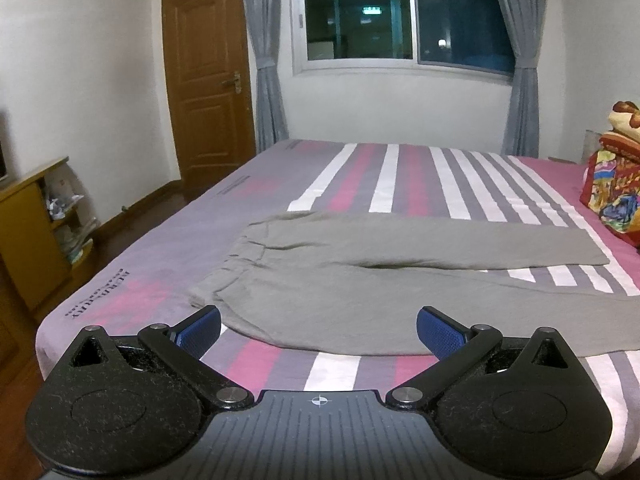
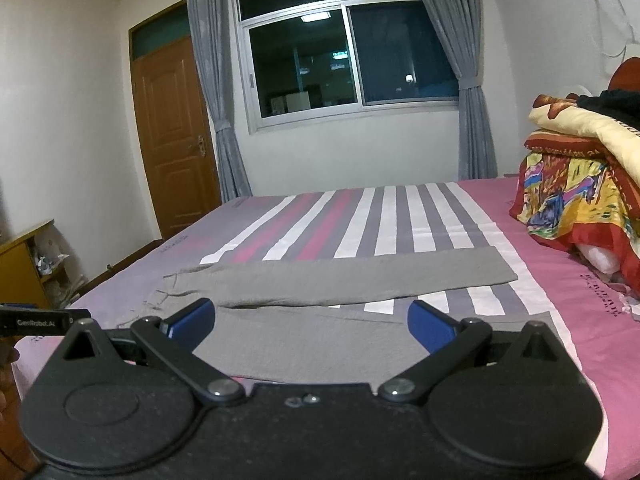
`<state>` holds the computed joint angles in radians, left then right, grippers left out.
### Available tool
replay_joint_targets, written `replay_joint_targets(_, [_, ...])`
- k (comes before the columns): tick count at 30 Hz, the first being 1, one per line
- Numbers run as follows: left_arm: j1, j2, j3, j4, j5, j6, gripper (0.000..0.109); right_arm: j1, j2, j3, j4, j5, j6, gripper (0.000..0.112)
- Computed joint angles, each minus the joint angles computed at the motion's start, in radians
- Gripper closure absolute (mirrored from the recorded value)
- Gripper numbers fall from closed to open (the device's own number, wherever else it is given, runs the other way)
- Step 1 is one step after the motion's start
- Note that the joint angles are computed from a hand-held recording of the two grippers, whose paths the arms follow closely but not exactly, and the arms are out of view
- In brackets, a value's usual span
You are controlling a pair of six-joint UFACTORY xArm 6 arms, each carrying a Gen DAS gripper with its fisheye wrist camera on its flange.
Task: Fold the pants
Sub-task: 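Move both grippers, open, toward the grey sweatpants on the bed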
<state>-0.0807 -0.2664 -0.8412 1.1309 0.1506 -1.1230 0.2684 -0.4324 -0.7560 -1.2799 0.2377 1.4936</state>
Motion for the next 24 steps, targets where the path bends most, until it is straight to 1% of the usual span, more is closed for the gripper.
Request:
replay_joint_targets(5, [-0.007, 0.027, -0.028, 0.01, 0.016, -0.013, 0.006, -0.004, 0.037, -0.024, 0.008, -0.015, -0.02, 0.009])
replay_joint_targets(9, [-0.012, 0.06, -0.061, 0.024, 0.02, -0.009, 0.006, -0.015, 0.065, -0.046, -0.031, -0.039, 0.015, 0.009])
replay_joint_targets(13, [-0.005, 0.104, -0.094, -0.048, 0.002, 0.07, 0.006, -0.023, 0.111, -0.078, -0.052, -0.062, 0.024, 0.009])
replay_joint_targets(15, [-0.002, 0.129, -0.119, -0.06, -0.004, 0.087, 0.006, -0.028, 0.137, -0.096, -0.059, -0.076, 0.023, 0.009])
replay_joint_targets(17, [0.0, 0.162, -0.153, -0.064, -0.004, 0.097, 0.006, -0.045, 0.178, -0.125, -0.081, -0.117, 0.032, 0.009])
replay_joint_targets(20, [0.001, 0.23, -0.223, -0.103, 0.008, 0.154, 0.006, -0.063, 0.246, -0.176, -0.104, -0.163, 0.038, 0.009])
replay_joint_targets(22, [0.002, 0.29, -0.285, -0.155, 0.012, 0.214, 0.006, -0.069, 0.302, -0.218, -0.057, -0.184, -0.019, 0.009])
replay_joint_targets(24, [0.001, 0.35, -0.35, -0.188, 0.034, 0.248, 0.006, -0.074, 0.362, -0.267, -0.025, -0.203, -0.07, 0.009])
